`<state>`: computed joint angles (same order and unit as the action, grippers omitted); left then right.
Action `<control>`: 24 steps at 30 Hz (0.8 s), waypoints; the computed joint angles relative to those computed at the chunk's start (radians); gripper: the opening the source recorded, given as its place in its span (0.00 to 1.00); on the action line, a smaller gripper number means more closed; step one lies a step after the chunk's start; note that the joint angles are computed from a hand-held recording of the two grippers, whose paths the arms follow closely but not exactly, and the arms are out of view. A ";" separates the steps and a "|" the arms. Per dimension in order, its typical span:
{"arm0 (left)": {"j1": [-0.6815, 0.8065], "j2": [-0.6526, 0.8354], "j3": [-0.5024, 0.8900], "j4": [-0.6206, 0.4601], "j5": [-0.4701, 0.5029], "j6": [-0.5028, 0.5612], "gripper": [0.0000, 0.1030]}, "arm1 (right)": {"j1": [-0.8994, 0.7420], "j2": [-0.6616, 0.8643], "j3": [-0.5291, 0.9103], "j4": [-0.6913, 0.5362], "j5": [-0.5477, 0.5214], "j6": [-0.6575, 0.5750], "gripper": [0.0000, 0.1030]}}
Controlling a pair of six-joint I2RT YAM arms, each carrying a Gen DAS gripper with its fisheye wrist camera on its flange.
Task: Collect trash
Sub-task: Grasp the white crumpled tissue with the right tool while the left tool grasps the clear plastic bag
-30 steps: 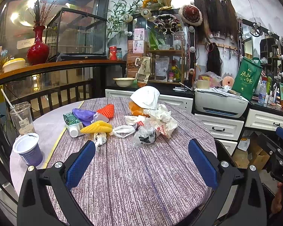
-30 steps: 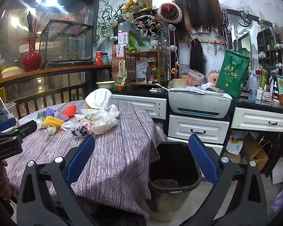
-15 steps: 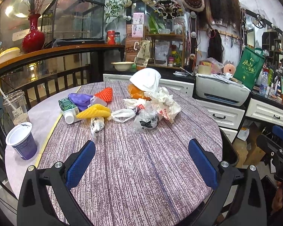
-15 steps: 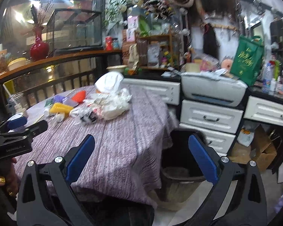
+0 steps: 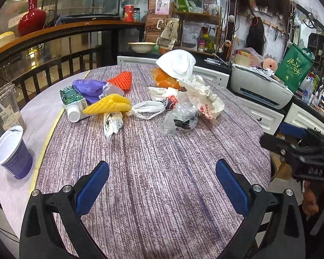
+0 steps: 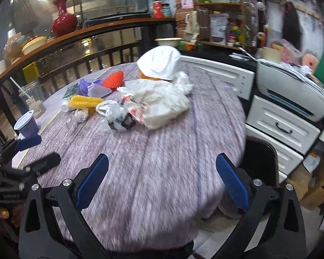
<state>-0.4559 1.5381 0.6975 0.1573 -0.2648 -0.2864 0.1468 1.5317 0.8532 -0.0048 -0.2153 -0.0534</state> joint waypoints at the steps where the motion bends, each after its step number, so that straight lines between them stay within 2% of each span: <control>1: 0.015 0.004 0.014 -0.016 0.009 0.012 0.95 | 0.018 0.040 0.050 -0.011 0.002 -0.008 0.95; 6: 0.070 0.023 0.073 -0.065 0.054 0.041 0.95 | 0.077 0.197 0.262 -0.061 0.021 -0.029 0.95; 9: 0.089 0.046 0.115 -0.093 0.085 0.052 0.95 | 0.099 0.308 0.403 -0.104 0.056 -0.037 0.87; 15: 0.077 0.111 0.190 -0.134 0.121 0.069 0.95 | 0.091 0.507 0.666 -0.266 0.039 -0.028 0.70; 19: 0.062 0.152 0.236 -0.159 0.133 0.078 0.95 | 0.073 0.548 0.709 -0.296 -0.008 -0.013 0.49; 21: 0.061 0.171 0.259 -0.170 0.145 0.083 0.95 | 0.067 0.537 0.698 -0.296 -0.027 -0.022 0.32; 22: 0.061 0.186 0.279 -0.181 0.154 0.086 0.95 | 0.064 0.527 0.692 -0.297 -0.028 -0.030 0.18; 23: 0.062 0.197 0.294 -0.190 0.161 0.087 0.95 | 0.063 0.521 0.685 -0.293 -0.033 -0.033 0.13; 24: 0.064 0.211 0.314 -0.200 0.168 0.089 0.95 | 0.056 0.503 0.667 -0.284 -0.039 -0.036 0.12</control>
<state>-0.3922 1.7491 1.0112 -0.0422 -0.0967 -0.1973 0.2026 2.0350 1.5202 -0.2885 -0.2545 -0.0891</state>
